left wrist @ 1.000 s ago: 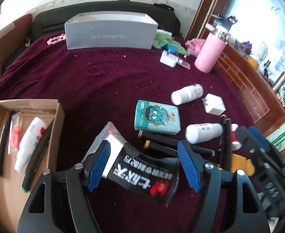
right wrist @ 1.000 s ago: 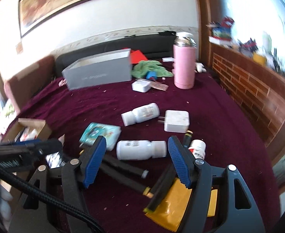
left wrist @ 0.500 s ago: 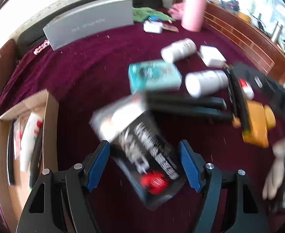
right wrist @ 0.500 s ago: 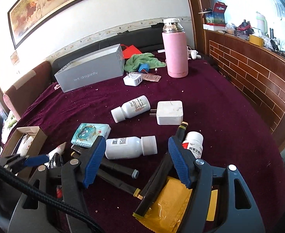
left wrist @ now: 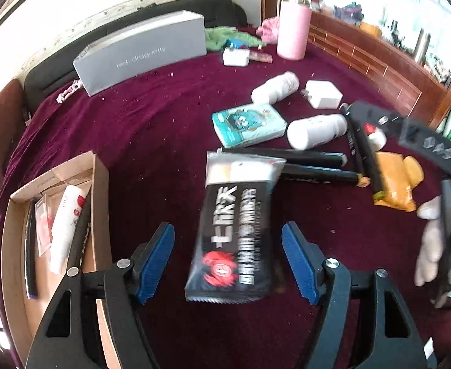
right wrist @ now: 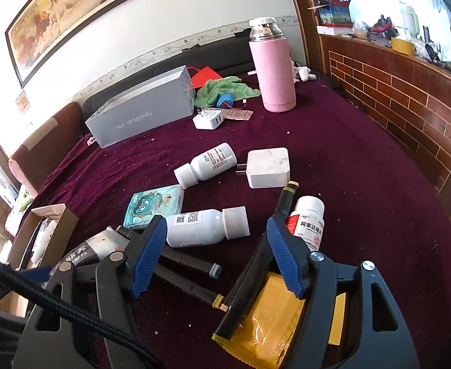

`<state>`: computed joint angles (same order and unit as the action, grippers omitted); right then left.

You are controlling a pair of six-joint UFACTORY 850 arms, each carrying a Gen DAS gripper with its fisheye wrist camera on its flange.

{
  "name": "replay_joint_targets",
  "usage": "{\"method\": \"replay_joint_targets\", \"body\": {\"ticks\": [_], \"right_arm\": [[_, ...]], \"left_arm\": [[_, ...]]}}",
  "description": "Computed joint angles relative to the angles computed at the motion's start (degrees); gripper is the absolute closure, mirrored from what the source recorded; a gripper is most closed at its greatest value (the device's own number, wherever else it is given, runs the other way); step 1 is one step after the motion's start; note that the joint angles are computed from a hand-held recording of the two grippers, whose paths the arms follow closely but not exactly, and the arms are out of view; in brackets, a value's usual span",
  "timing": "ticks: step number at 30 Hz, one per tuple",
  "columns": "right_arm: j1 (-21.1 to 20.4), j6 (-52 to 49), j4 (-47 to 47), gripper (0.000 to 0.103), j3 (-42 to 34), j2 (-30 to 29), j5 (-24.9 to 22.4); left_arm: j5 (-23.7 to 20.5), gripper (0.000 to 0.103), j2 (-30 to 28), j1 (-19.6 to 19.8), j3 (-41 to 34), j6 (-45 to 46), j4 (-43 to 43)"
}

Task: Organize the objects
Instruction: 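Grasp the black crab-printed snack packet with the left gripper, then grasp the yellow-capped black marker with the right gripper while the left gripper holds the packet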

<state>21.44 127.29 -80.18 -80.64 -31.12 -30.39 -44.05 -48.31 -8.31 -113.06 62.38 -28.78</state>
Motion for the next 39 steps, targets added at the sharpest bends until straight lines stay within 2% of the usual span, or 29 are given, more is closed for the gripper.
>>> {"method": "replay_joint_targets", "body": {"ticks": [2, 5, 8, 11, 14, 15, 16, 17, 18, 23, 26, 31, 33, 36, 39], "right_arm": [[-0.1, 1.2, -0.6, 0.036, 0.5, 0.3, -0.3], [-0.5, 2.4, -0.8, 0.036, 0.8, 0.4, 0.4], [-0.8, 3.4, -1.3, 0.036, 1.1, 0.6, 1.6], [-0.6, 6.2, -3.5, 0.036, 2.1, 1.3, 0.6], [-1.0, 12.2, -7.2, 0.035, 4.1, 2.7, -0.1], [-1.2, 14.1, -8.3, 0.035, 4.8, 3.1, -0.2], [-1.5, 16.3, -9.3, 0.033, 5.5, 3.6, -0.3], [-1.8, 18.2, -9.8, 0.031, 6.2, 4.0, -0.4], [-2.0, 19.8, -10.5, 0.031, 6.7, 4.3, -0.2], [-2.9, 22.0, -10.7, 0.031, 7.8, 5.0, 0.5], [-3.3, 22.8, -10.6, 0.031, 8.2, 5.1, 0.8], [-4.2, 26.6, -13.9, 0.031, 9.0, 5.1, 4.3], [-4.3, 22.5, -10.3, 0.031, 7.9, 4.3, 5.0], [-4.4, 11.5, 0.7, 0.031, 5.7, 2.9, 6.7], [-3.6, 7.5, 5.0, 0.031, 5.0, 2.8, 6.1]], "left_arm": [[-1.8, 0.037, -0.2, 0.0, -0.1, 0.6, 0.0], [1.0, 0.037, 0.5, -1.0, 1.6, -1.6, 3.0], [1.4, 0.037, -1.2, -2.0, -0.4, -3.8, 4.1], [2.5, 0.037, -2.9, -2.9, -1.6, -5.3, 5.8], [-0.8, 0.039, -3.9, -2.1, -2.4, -4.2, 2.5], [-0.5, 0.044, -3.4, -1.7, -1.6, -3.0, 0.9], [-0.6, 0.055, -3.1, -1.4, -1.2, -2.8, 0.2], [-1.6, 0.059, -3.1, -0.9, -1.5, -2.6, -0.8], [-3.9, 0.060, -3.6, -0.2, -2.3, -2.7, -2.4], [-6.6, 0.060, -1.3, 2.7, 0.3, -0.4, -10.5], [-10.2, 0.060, 0.3, 5.0, 2.2, 2.1, -16.5], [-14.7, 0.060, 2.8, 8.2, 5.0, 6.1, -23.4], [-15.9, 0.060, 3.5, 9.2, 5.8, 7.1, -24.7], [-16.5, 0.060, 4.4, 10.2, 7.0, 9.0, -25.7], [-17.9, 0.060, 4.6, 11.3, 7.5, 10.0, -27.0]]}}
